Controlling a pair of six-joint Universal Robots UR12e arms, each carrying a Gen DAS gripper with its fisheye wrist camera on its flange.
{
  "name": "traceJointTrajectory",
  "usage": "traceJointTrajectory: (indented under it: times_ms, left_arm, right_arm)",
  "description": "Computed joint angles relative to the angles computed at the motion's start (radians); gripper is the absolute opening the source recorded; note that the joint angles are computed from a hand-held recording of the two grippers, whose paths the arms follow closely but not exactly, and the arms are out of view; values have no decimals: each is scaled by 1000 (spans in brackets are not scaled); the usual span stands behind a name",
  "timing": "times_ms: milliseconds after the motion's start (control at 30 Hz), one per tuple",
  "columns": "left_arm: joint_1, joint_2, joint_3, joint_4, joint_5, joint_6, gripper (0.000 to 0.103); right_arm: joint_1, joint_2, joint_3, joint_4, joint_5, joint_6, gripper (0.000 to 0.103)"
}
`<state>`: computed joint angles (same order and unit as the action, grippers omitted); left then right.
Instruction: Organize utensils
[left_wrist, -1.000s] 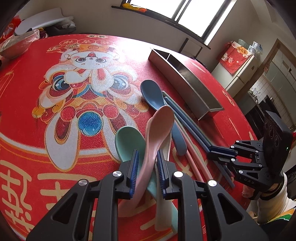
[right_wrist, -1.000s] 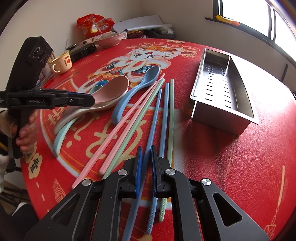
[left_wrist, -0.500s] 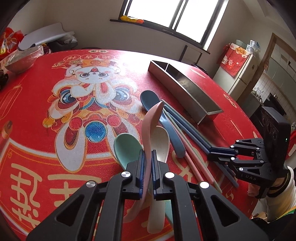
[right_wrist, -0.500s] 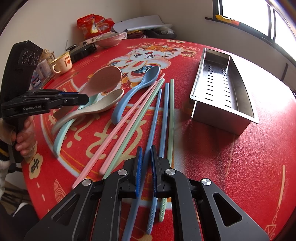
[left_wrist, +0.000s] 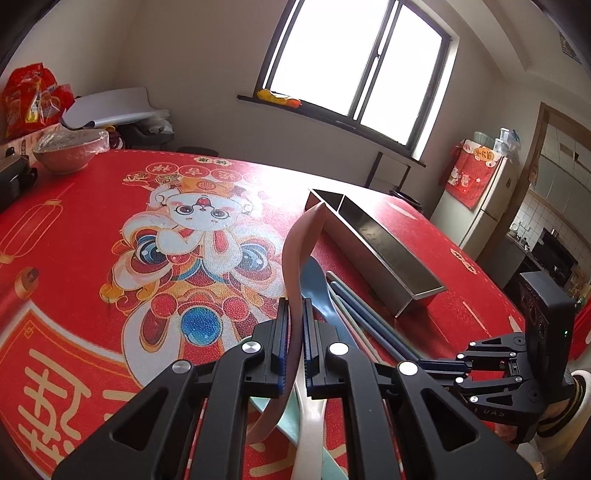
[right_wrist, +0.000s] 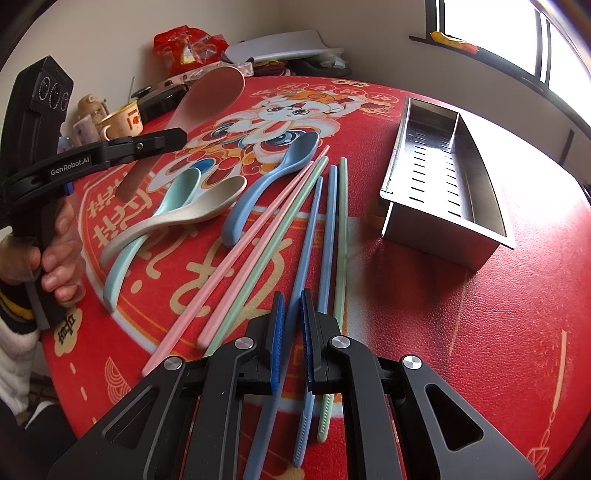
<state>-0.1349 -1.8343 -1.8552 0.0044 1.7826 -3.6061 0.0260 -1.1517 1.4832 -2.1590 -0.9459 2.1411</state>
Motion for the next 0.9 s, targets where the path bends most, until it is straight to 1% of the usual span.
traceJointTrajectory:
  times_ms: [100, 300, 333, 400, 433, 500, 567, 633, 733, 833, 900]
  left_arm:
    - [2, -1, -2, 7, -2, 0, 7]
    - [4, 1, -11, 26, -10, -5, 7]
    - [5, 1, -11, 28, -13, -4, 7]
    - [6, 2, -14, 34, -17, -6, 7]
    - [7, 3, -16, 39, -19, -9, 7]
    - [10, 4, -21, 49, -24, -19, 7]
    - [13, 6, -25, 52, -27, -33, 7]
    - [15, 7, -28, 54, -29, -45, 7]
    - [16, 8, -28, 51, -29, -51, 7]
    - [16, 8, -28, 48, -29, -55, 7]
    - [18, 8, -28, 45, -31, -60, 7]
  right_arm:
    - [3, -4, 8, -21, -10, 2, 9]
    - [9, -18, 40, -100, -37, -2, 9]
    - [8, -18, 38, -94, -31, -6, 9]
    - [-4, -17, 32, -74, 15, -6, 8]
    - [-10, -16, 28, -64, 39, 3, 6]
    - [-20, -15, 20, -51, 71, 26, 6]
    - [-26, -14, 12, -34, 91, 41, 6]
    - [-31, -14, 8, -38, 104, 61, 6]
    - [-36, -4, -18, -38, 134, 111, 6]
    - [-33, 28, -78, -64, 147, 215, 6]
    - [-24, 66, -142, -66, 135, 298, 6]
